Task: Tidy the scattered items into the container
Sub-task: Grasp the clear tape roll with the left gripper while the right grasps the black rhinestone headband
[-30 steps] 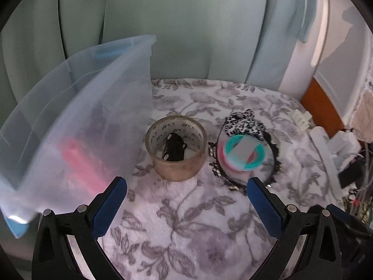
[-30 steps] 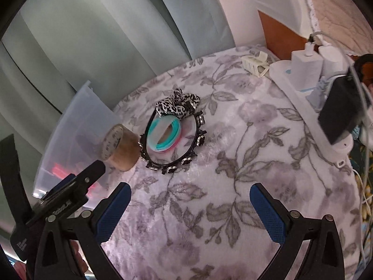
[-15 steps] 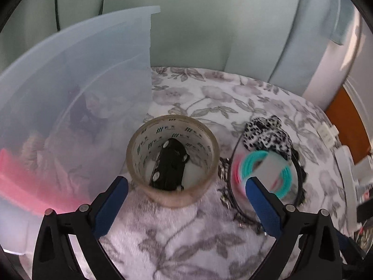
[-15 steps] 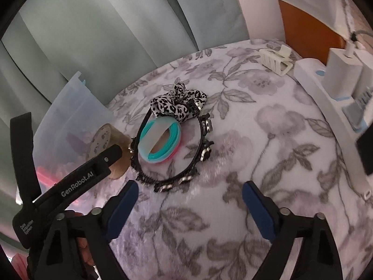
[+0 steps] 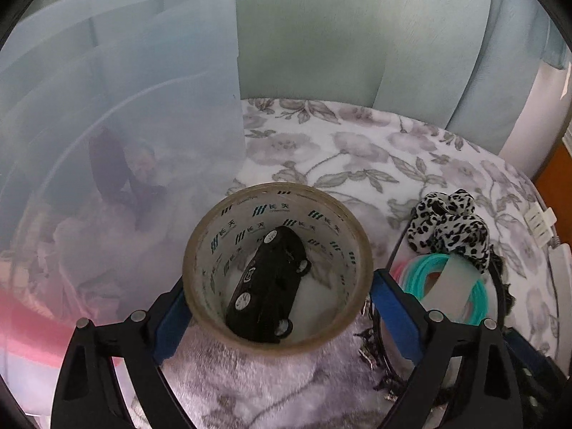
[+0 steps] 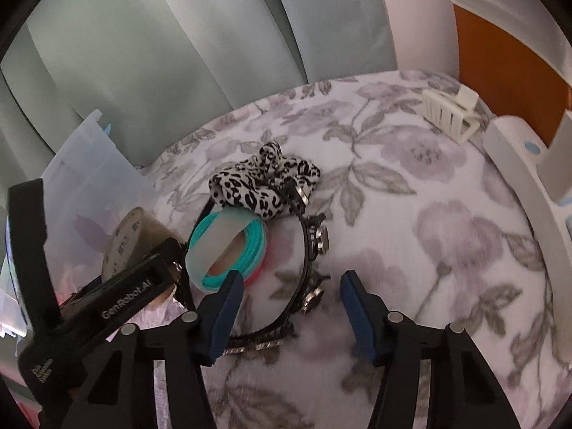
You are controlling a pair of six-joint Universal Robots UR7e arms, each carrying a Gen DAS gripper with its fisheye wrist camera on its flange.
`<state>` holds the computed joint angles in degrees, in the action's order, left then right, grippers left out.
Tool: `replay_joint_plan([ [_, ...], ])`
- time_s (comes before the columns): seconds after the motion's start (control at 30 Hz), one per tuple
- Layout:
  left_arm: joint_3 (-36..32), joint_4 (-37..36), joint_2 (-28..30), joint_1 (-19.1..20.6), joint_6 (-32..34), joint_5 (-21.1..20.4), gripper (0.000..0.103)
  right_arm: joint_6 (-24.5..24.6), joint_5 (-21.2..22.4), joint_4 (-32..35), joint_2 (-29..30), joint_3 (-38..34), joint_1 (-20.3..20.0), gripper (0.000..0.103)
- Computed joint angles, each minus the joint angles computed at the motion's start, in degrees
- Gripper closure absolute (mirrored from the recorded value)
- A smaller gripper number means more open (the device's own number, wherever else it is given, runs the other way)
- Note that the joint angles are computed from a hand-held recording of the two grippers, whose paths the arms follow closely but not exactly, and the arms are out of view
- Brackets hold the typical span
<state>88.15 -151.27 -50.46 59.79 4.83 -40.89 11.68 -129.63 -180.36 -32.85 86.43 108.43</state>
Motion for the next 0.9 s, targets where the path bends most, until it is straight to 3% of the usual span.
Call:
replay_joint_plan([
  [0.13, -0.2, -1.7, 0.4, 0.3, 0.8, -0.7, 0.009, 0.3, -1.4, 0.9, -0.7, 0.6, -0.2, 0.058],
  [0.23, -0.3, -3.1, 1.0, 0.4, 1.9, -0.7, 0.010, 1.7, -0.7, 1.3, -1.1, 0.7, -0.5, 0.058],
  [0.3, -0.5, -3.5, 1.1, 0.5, 1.4, -0.4, 0.016, 0.5, -1.7, 2.0, -0.2, -0.6, -0.3, 0.058],
  [0.47, -1.3, -3.7, 1.5, 0.8, 1.8, -0.6, 0.016, -2.5, -3.8, 1.9, 2.0, -3.5, -0.1, 0.060],
  [0.67, -1.8, -2.6, 1.3, 1.1, 2.1, -1.5, 0.017, -3.3, -7.0, 2.2, 3.2, -5.3, 0.0, 0.086],
  [0.9, 1.3, -1.1, -1.6, 0.4, 1.3, -2.8, 0.017, -1.4, -7.8, -1.1, 1.6, -2.3, 0.9, 0.087],
])
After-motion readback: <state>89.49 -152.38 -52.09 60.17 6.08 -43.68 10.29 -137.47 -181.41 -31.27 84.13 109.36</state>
